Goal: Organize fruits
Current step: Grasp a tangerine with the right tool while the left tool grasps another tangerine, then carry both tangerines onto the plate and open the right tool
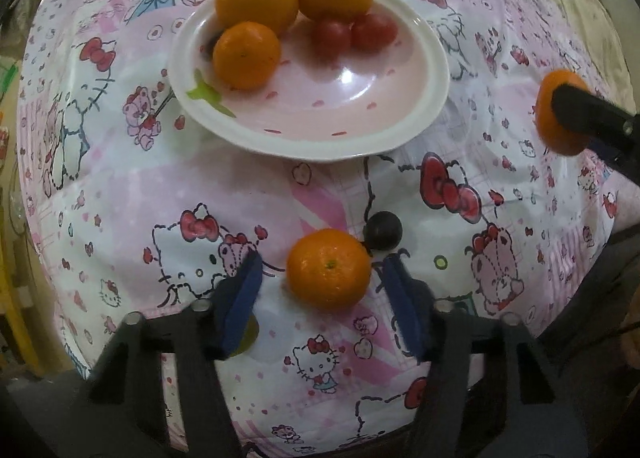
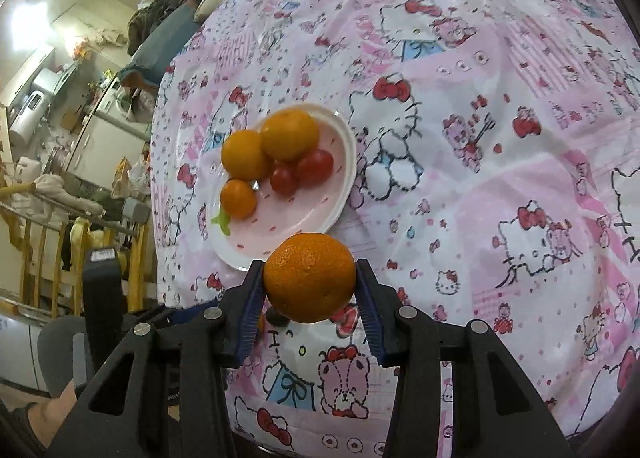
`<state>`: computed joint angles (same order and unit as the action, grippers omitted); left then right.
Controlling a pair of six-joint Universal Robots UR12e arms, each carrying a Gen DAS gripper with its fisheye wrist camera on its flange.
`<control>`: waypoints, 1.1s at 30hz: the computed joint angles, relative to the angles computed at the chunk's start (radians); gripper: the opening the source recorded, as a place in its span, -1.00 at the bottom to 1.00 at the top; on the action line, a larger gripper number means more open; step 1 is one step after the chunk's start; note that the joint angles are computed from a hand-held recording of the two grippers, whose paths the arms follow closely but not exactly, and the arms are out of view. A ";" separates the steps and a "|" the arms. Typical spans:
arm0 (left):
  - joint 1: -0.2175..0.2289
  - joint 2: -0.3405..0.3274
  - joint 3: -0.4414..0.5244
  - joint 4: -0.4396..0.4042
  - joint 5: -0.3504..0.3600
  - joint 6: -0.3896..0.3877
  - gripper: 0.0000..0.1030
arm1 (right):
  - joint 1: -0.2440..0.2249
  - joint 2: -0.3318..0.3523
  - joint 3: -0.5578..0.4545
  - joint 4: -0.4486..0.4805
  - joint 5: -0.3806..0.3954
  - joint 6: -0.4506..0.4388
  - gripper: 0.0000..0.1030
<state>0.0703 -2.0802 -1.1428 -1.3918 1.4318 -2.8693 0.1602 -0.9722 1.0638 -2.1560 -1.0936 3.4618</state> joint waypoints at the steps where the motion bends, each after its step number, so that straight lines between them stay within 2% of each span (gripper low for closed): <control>1: 0.000 -0.001 0.002 -0.005 -0.005 0.008 -0.26 | -0.001 -0.001 0.001 -0.002 0.002 -0.002 -0.10; 5: -0.007 0.014 -0.016 0.033 0.018 0.018 -0.29 | 0.003 0.003 -0.006 0.002 -0.002 -0.013 -0.10; 14: 0.027 0.035 -0.029 0.069 -0.052 -0.005 -0.29 | 0.010 0.016 -0.029 0.017 0.001 -0.016 -0.10; 24: 0.053 0.070 -0.082 0.206 -0.073 -0.077 -0.29 | 0.023 0.036 -0.065 0.038 -0.003 -0.051 -0.10; 29: 0.057 0.079 -0.091 0.314 -0.061 -0.126 -0.29 | 0.014 0.030 -0.055 0.007 0.009 -0.028 -0.11; 33: 0.064 0.066 -0.057 0.367 -0.069 -0.154 -0.29 | -0.003 0.028 -0.053 -0.030 0.016 0.015 -0.10</control>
<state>0.1342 -2.0138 -1.1995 -1.0252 1.3631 -3.0231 0.1576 -0.9439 1.0112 -2.1864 -1.0778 3.4764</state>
